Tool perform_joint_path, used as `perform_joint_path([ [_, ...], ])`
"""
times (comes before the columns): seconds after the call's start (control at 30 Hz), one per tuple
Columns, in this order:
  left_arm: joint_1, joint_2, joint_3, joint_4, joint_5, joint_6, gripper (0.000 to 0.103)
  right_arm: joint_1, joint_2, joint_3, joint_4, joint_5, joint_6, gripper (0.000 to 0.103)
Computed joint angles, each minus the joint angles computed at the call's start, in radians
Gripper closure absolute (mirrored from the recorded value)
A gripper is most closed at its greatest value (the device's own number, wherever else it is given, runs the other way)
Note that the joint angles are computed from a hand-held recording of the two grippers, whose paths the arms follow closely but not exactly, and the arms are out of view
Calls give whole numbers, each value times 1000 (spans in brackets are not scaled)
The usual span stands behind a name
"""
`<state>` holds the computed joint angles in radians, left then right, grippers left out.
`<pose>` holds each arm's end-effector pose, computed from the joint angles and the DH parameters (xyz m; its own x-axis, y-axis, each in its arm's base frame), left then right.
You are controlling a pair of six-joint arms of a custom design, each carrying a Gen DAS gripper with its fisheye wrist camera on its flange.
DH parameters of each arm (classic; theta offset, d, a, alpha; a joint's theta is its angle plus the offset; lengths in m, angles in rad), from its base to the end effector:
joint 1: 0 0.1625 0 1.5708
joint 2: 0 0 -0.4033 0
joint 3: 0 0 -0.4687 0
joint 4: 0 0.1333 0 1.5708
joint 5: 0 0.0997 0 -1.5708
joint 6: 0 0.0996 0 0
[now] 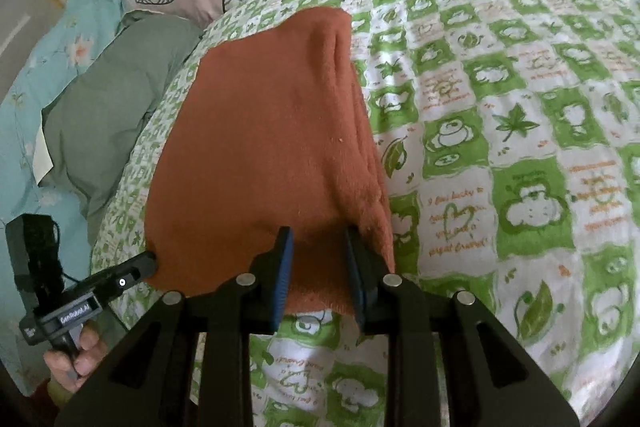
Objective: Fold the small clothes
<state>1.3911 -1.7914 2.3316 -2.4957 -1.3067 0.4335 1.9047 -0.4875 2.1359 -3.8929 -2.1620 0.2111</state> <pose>0.0777 -0.4636 0.2633 -0.8082 0.4522 -0.3772 0.5567 0.7956 -0.2389 0.2208 -0.3992 -0.1183 -0.9321 0.2099 0.2952 -0.0622 0.7101 -0.7013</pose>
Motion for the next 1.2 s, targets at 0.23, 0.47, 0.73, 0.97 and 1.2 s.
perform_joint_path([
  [0.23,-37,-129,80,-31,91,-1,41,104,4,-3,23,-122,17,61],
  [0.47,-49,-203,140,-95,229,43,22,193,35,-10,91,-252,66,49],
  [0.73,-75,-231,203,-177,387,132,22,236,46,-13,177,-296,100,26],
  [0.97,-143,-364,255,-182,413,180,20,287,21,3,272,-329,163,22],
  [1.2,-184,-384,246,-186,379,180,13,310,-1,-5,308,-348,147,10],
])
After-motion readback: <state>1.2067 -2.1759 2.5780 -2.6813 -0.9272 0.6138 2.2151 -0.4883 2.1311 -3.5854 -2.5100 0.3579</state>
